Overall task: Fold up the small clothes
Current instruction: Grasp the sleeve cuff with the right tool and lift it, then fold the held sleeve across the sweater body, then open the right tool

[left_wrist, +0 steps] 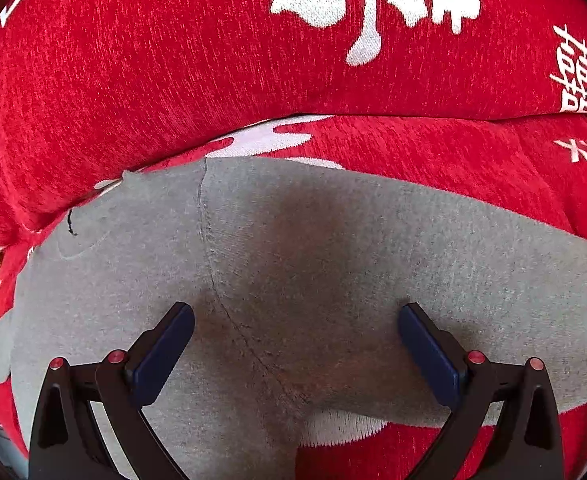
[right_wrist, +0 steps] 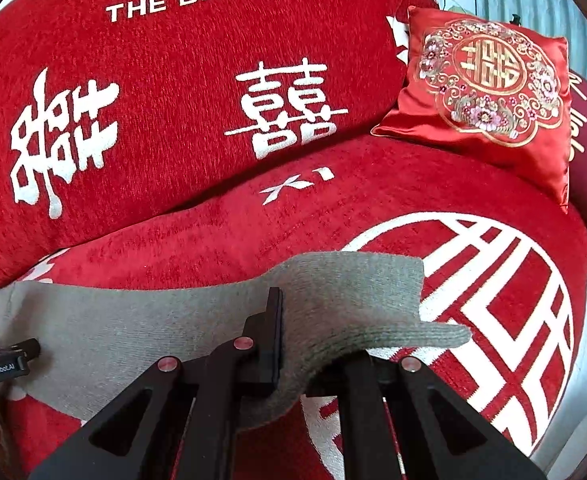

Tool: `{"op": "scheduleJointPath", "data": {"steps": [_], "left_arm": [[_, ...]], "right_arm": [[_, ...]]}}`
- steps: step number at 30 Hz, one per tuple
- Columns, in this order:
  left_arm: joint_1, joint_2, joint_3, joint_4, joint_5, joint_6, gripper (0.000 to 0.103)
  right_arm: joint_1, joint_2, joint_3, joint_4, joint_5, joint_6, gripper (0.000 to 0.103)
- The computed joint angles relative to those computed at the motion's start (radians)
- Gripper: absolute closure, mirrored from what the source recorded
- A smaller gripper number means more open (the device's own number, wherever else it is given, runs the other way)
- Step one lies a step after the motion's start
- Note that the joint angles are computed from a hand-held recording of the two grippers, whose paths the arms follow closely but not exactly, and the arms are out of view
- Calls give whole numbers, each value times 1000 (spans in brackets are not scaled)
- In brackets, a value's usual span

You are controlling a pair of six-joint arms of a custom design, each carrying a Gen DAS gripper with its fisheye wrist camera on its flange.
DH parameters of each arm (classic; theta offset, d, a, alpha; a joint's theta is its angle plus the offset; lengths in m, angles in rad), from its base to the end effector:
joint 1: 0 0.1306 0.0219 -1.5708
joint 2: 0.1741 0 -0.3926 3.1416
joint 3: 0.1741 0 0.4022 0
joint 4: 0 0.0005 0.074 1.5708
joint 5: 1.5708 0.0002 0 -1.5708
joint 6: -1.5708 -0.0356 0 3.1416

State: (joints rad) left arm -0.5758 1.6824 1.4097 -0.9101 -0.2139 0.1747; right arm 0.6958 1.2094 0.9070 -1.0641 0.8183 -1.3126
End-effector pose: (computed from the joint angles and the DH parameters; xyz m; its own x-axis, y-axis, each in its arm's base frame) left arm 0.4743 -0.2995 0.2982 -0.8454 0.3463 -0.4067 0.3227 0.9378 0.1277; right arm 0.2875 0.2056 0.3002 -0.5056 0.4387 -0.7429 0.6438 0.7650 0.0136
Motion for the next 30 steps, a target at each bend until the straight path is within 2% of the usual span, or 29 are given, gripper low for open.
{"op": "scheduleJointPath", "data": {"steps": [2,6,11,18,20,23,27,30], "left_arm": [[12,-7,-4,-3,26,24,0],[16,1,-8,-14,31,50,0],[-5,-4,-10,-9,-9,22,0],[-7,-25,-19,-18,62,0,0],[11,-57,-43,-5,103,-10,0],[59,-101,-79,11,118,-14,0],[141,-137,-120,24,116,-20,0],[215,-167,-148,24,164,-28,0]], "right_arm": [[6,1,6,-17,5,-6,96],[13,4,15,-37,7,-13,96],[21,16,30,-65,8,-24,96],[28,17,43,-93,11,-42,96],[37,17,58,-114,21,-59,97],[66,36,112,-167,58,-83,97],[112,96,229,-232,113,-61,97],[150,164,341,-275,152,-33,97]]}}
